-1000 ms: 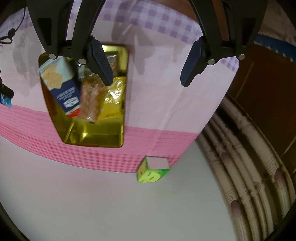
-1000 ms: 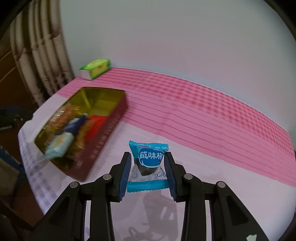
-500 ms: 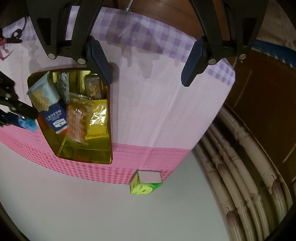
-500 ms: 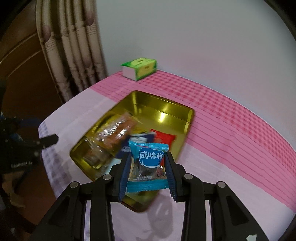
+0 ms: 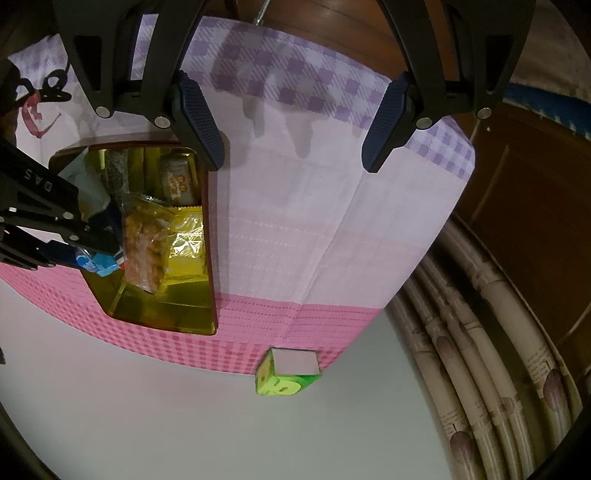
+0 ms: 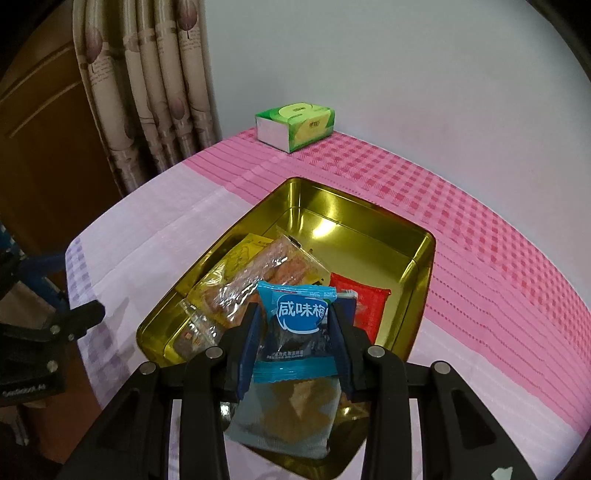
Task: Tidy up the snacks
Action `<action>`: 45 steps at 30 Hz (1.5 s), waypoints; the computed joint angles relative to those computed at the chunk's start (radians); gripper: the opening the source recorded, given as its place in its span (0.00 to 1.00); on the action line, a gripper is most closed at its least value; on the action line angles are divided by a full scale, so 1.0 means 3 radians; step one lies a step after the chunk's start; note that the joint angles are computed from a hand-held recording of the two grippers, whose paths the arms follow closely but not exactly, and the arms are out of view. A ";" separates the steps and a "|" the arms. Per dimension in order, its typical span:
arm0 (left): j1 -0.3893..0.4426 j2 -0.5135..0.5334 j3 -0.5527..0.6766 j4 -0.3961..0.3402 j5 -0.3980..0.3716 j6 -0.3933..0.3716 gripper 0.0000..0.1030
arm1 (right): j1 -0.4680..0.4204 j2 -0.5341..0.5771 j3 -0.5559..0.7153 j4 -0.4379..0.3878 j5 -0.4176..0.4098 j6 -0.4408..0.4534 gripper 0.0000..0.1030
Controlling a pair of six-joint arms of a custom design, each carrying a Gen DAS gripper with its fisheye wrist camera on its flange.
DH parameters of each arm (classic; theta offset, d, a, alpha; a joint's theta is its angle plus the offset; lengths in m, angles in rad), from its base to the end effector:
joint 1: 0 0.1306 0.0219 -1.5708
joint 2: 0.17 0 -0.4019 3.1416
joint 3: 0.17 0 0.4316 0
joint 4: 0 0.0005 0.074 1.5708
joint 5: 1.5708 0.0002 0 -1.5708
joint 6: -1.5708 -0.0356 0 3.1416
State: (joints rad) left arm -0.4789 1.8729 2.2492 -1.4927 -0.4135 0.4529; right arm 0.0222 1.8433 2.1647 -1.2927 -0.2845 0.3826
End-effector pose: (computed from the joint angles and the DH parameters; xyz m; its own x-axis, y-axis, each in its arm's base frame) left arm 0.5856 -0.2885 0.5513 -0.8332 -0.0189 -0.5526 -0.1102 0.9850 0.1326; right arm 0.6640 0.0242 0.5407 -0.6987 -0.3739 -0.6099 -0.4748 0.8801 0.0043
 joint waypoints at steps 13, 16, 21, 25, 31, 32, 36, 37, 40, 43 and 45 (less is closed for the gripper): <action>-0.0026 0.0014 -0.0009 -0.0003 -0.0115 -0.0003 0.75 | 0.0037 0.0100 0.0054 0.0014 0.0155 0.0002 0.33; -0.0027 0.0015 -0.0007 -0.0008 -0.0121 0.0000 0.75 | 0.0049 0.0096 0.0037 0.0041 0.0194 0.0012 0.33; -0.0027 0.0015 -0.0006 -0.0004 -0.0127 -0.0004 0.75 | 0.0052 0.0093 0.0029 0.0056 0.0205 -0.0032 0.34; -0.0027 0.0016 -0.0003 0.0005 -0.0128 -0.0028 0.75 | 0.0052 0.0068 -0.0004 0.0079 0.0206 -0.0073 0.35; -0.0034 0.0019 0.0009 0.0001 -0.0142 -0.0030 0.75 | 0.0051 0.0055 -0.0002 0.0061 0.0165 -0.0121 0.42; -0.0037 0.0021 0.0014 0.0004 -0.0146 -0.0031 0.75 | 0.0053 0.0048 -0.0009 0.0076 0.0177 -0.0126 0.45; -0.0052 0.0033 0.0041 0.0012 -0.0159 -0.0036 0.75 | 0.0038 -0.0025 -0.0069 0.0131 0.0151 -0.0154 0.59; -0.0055 0.0038 0.0051 0.0014 -0.0162 -0.0040 0.75 | 0.0034 -0.0044 -0.0083 0.0147 0.0145 -0.0163 0.61; -0.0070 0.0026 0.0039 0.0022 -0.0179 -0.0041 0.75 | 0.0009 -0.0102 -0.0099 0.0132 0.0123 -0.0210 0.68; -0.0083 0.0017 0.0035 0.0034 -0.0189 -0.0044 0.75 | -0.0026 -0.0182 -0.0154 0.0109 0.0119 -0.0275 0.80; -0.0091 0.0020 0.0045 0.0029 -0.0198 -0.0040 0.75 | -0.0047 -0.0254 -0.0231 0.0118 0.0142 -0.0297 0.86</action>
State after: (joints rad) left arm -0.5063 1.8788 2.2627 -1.4840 -0.4728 0.4408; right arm 0.0081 1.7672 2.0955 -1.2573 -0.2419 0.2936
